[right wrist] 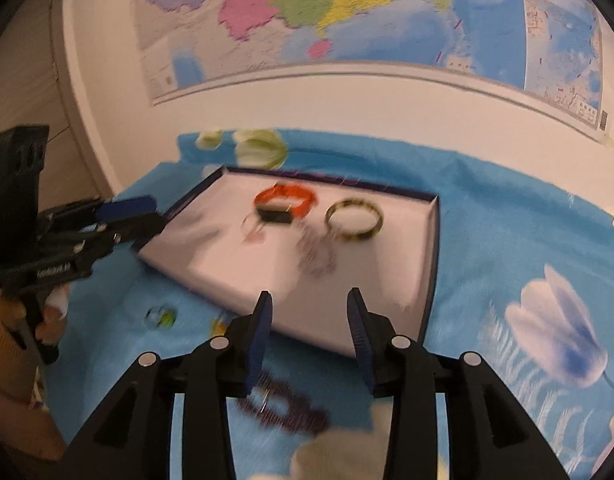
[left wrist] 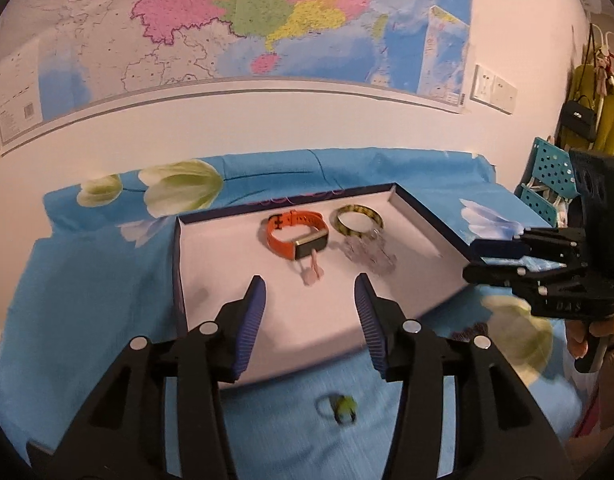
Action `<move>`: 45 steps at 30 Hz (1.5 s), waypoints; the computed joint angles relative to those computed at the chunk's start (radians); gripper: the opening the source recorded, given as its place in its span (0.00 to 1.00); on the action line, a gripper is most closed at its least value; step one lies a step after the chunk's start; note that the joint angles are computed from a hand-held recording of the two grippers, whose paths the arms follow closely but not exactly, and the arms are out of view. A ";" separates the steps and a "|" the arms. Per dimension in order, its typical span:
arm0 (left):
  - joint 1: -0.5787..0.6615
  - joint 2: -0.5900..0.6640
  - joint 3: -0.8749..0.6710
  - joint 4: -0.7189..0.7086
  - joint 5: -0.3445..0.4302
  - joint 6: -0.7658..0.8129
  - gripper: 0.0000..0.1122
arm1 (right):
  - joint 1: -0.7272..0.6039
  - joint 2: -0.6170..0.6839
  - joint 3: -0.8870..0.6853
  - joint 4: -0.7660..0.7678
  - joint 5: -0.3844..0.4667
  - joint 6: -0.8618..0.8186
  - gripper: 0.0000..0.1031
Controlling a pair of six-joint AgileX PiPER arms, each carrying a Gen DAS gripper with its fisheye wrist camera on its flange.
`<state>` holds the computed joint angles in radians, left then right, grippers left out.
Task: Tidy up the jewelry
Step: 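Grasp the black ring with the right gripper and lift it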
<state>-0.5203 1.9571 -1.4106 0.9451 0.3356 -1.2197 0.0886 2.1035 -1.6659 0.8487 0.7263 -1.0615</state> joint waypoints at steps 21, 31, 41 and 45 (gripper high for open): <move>-0.080 -0.059 0.236 0.235 -0.053 -0.312 0.43 | -0.019 -0.056 0.237 -0.022 -0.090 -0.009 0.48; -0.091 -0.043 0.209 0.163 -0.064 -0.216 0.43 | -0.008 -0.074 0.255 -0.005 -0.098 -0.032 0.09; -0.086 -0.041 0.206 0.107 -0.081 -0.166 0.43 | -0.036 -0.136 0.293 0.164 -0.040 -0.168 0.06; -0.089 -0.041 0.207 0.108 -0.081 -0.162 0.43 | -0.036 -0.154 0.309 0.190 -0.033 -0.190 0.06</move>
<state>-0.6096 1.9160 -1.2038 1.0530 0.2542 -1.3814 0.0521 1.9498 -1.3566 1.0387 0.6933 -1.2514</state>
